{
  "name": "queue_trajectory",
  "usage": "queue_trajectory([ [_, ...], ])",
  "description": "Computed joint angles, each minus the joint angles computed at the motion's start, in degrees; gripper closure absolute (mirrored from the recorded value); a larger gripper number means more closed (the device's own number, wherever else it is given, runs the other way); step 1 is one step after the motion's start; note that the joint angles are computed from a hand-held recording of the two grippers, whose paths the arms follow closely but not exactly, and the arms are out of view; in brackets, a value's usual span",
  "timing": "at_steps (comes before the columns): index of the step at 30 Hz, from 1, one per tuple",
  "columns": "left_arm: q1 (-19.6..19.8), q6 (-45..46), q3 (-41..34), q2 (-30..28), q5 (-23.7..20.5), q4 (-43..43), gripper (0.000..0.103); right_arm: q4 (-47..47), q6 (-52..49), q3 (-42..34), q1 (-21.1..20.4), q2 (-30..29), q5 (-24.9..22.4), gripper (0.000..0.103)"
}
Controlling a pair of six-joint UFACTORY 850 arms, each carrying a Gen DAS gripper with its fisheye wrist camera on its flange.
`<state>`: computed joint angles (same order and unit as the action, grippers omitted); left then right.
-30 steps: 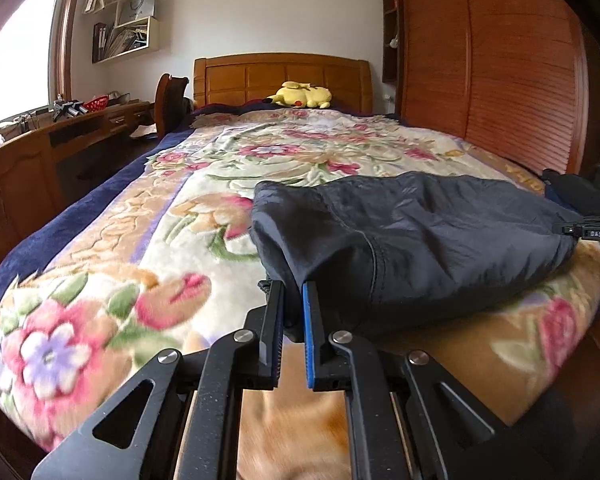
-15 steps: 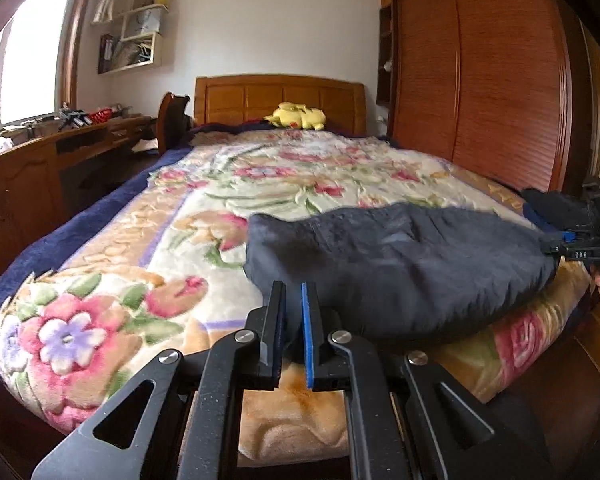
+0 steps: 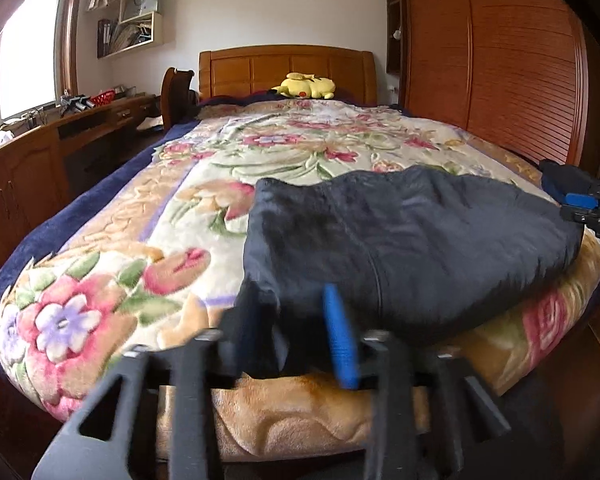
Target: Fold large clothes
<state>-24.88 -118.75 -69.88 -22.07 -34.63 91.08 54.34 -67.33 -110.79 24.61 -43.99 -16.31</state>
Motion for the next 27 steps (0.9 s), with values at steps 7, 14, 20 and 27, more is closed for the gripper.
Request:
queue_trajectory([
  [7,0.56,-2.23,2.27,0.52,1.4,-0.57,0.032,7.82,-6.65,-0.91,3.16,-2.31,-4.06,0.036],
  [14,0.47,-5.22,4.1,0.97,2.4,0.72,0.032,-0.11,-1.12,-3.34,5.71,-6.14,-0.44,0.035],
  [20,0.79,-6.78,4.12,0.85,3.98,1.82,0.032,9.44,-9.27,-2.92,5.43,-7.02,-0.33,0.033],
  [27,1.1,-12.76,4.55,1.32,5.76,7.09,0.038,17.27,-18.41,-0.5,5.18,-6.23,1.48,0.033],
])
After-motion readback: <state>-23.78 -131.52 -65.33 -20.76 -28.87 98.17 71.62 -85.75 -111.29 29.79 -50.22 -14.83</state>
